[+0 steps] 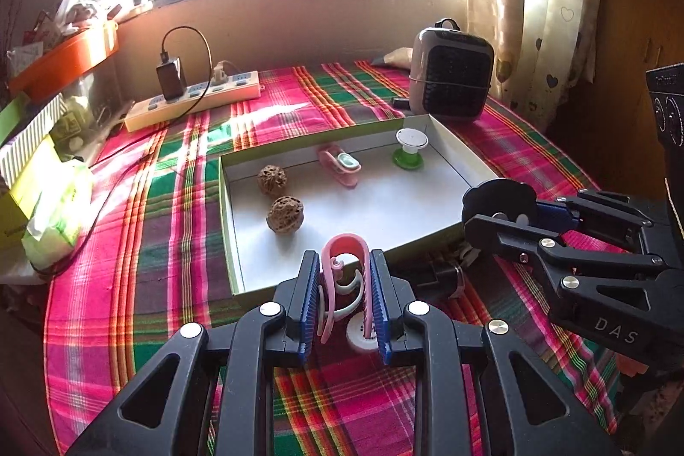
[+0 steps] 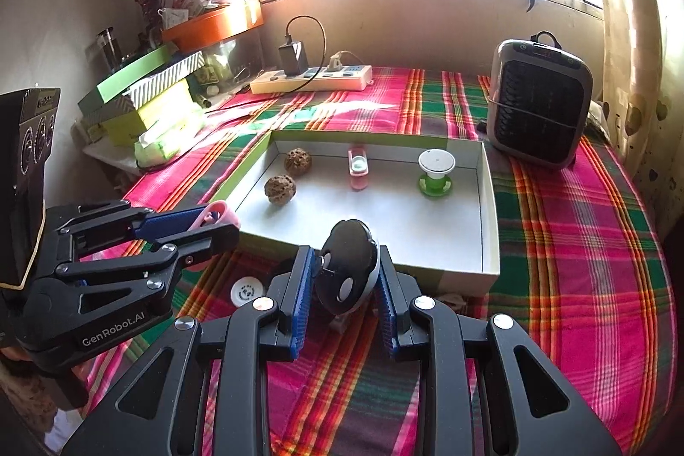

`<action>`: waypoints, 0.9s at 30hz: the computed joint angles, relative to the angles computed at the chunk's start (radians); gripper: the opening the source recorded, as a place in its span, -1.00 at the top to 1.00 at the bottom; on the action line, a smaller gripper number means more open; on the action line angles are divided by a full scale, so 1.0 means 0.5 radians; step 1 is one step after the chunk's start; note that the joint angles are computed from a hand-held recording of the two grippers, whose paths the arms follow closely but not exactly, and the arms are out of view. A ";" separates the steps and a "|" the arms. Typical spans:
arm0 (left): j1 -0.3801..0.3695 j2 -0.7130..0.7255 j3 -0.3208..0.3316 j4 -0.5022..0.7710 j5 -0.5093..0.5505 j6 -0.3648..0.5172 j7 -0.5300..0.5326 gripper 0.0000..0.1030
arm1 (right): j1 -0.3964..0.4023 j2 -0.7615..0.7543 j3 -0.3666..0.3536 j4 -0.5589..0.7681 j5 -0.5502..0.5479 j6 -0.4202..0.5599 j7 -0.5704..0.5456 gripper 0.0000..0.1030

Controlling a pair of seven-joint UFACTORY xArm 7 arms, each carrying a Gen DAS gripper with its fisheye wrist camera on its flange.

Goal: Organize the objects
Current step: 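Lift and carry the pink clip and black gadget into the white box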

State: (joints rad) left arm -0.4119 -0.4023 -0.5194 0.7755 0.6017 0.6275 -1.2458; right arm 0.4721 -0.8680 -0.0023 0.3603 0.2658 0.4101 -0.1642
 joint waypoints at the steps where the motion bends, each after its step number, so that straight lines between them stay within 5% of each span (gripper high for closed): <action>1: 0.002 0.012 0.009 0.006 -0.001 -0.010 0.012 0.59 | -0.002 0.036 -0.007 0.021 -0.002 -0.015 -0.006 0.44; 27: -0.027 0.400 0.265 0.159 0.115 -0.118 0.065 0.59 | -0.135 0.981 0.007 0.613 0.120 -0.135 -0.291 0.44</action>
